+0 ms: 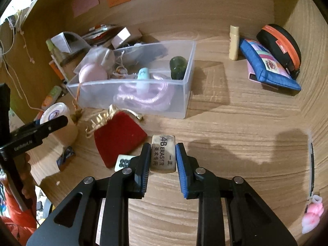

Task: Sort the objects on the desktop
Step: 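Lift the tape roll with the left tool while the right tool carries the eraser over the box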

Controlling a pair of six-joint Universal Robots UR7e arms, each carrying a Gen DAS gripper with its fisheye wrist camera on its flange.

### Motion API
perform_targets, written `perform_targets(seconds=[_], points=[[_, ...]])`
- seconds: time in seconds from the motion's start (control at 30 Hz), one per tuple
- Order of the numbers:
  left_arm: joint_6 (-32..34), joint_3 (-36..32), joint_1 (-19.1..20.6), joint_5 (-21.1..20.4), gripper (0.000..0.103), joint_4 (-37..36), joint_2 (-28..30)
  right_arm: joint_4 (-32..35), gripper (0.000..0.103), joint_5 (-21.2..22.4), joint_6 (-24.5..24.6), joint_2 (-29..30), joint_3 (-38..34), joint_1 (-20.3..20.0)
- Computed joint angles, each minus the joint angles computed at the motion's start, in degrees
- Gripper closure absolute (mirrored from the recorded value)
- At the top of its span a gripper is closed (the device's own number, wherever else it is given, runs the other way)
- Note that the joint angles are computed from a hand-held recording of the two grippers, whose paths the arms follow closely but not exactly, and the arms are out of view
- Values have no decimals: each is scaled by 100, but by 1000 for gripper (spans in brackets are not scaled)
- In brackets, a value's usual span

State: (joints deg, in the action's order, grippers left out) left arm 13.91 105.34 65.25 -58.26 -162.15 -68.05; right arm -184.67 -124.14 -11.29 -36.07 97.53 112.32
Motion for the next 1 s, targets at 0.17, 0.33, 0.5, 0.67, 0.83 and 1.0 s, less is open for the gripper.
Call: perform_targets(seconds=[0.17, 0.33, 0.5, 0.67, 0.83, 1.0], points=[[-10, -6, -38, -246, 35, 84, -102, -64, 81, 112, -3, -20, -42, 16], [145, -17, -154, -415, 35, -35, -160, -193, 81, 261, -68, -46, -97, 44], [127, -88, -196, -741, 35, -57, -176, -330, 81, 418, -114, -23, -198, 103], [197, -214, -233, -971, 35, -67, -117, -433, 81, 536, -235, 38, -371, 164], [175, -438, -232, -1042, 35, 24, 53, -416, 81, 536, -313, 108, -579, 193], [151, -634, -225, -1262, 35, 103, 134, -216, 81, 616, -251, 137, -786, 149]])
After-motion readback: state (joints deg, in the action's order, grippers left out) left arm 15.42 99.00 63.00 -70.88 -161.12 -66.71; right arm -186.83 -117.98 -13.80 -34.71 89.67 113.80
